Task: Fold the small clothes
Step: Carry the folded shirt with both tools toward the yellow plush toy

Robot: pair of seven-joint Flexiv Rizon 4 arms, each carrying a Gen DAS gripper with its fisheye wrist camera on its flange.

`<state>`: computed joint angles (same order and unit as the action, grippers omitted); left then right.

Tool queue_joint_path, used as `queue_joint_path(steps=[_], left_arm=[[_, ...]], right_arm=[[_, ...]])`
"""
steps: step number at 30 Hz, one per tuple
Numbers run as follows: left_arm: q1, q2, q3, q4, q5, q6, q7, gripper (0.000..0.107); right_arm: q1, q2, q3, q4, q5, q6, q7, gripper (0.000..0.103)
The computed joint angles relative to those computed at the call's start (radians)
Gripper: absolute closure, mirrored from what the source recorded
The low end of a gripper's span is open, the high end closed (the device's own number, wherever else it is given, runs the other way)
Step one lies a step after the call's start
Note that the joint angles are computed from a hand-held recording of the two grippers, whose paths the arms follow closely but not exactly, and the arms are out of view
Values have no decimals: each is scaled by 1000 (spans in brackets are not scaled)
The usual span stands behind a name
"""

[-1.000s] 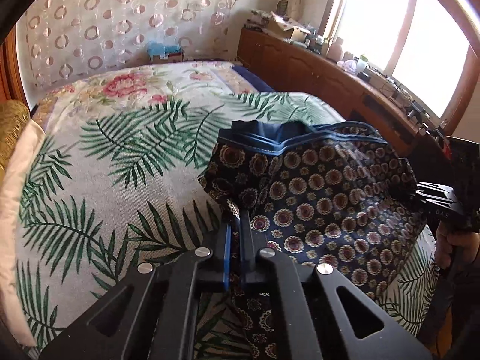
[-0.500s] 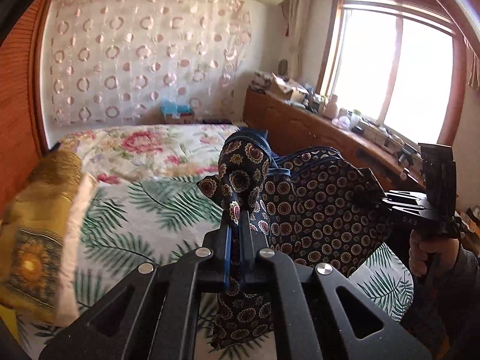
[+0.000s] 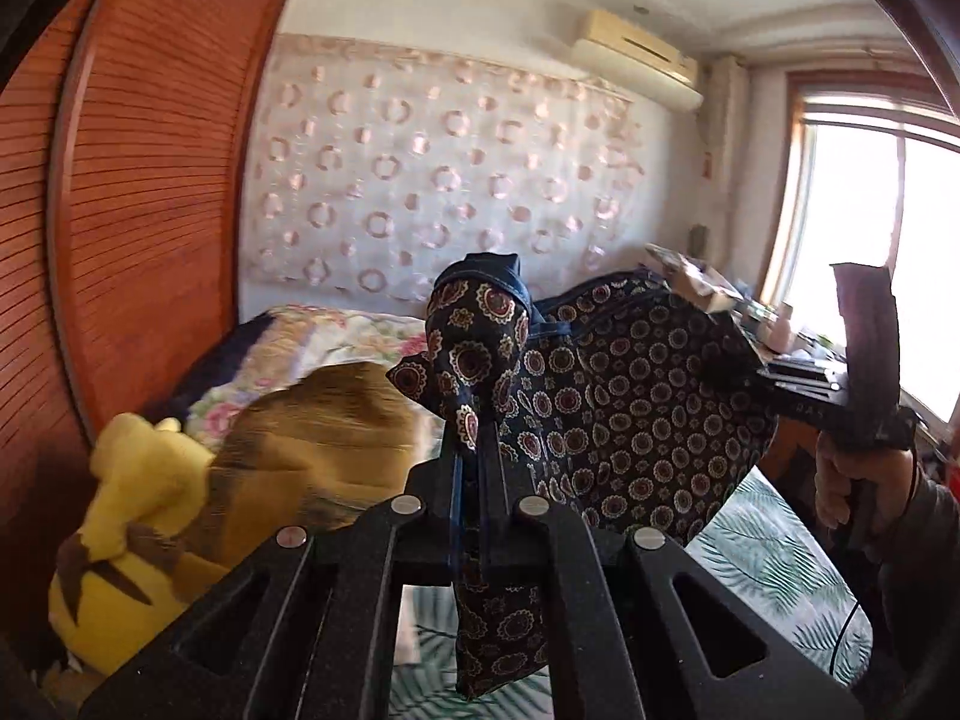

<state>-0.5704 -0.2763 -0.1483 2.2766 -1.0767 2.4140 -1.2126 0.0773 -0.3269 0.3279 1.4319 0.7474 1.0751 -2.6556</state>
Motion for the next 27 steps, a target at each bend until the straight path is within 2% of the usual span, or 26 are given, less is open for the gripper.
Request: queue_joint_path(steps=[11,15,17,19,20,23,25,27], left_arm=[[64,-32,36,161,29,58,-309,102],[63,-35,34,191,5,31,-359,102],[57,-43,35,200,-3,41,-382,102],[54,-45,36,207,-1,47,-399,102],[42,-48,32,204,-26,56,-391,102],[22,-48,22,206,-72,59,-366,102],[23,-47,21,205,-79,59,-366,102],[22,-46,21,203,-88,65,-373,102]], right_arm=[[232,-262,12,-285,-342,-32,117,96],[298,-355,0,-412,-418,-86,156,96],[300,-424,21,-532,-464,-148,181,96],[305,-460,25,-592,-468,-182,184,97],[293,-475,28,-615,-464,-202,170,97],[325,-527,-11,-692,-491,-235,217,96],[341,-563,-35,-741,-508,-248,263,90],[375,-624,-47,-845,-525,-316,346,78]])
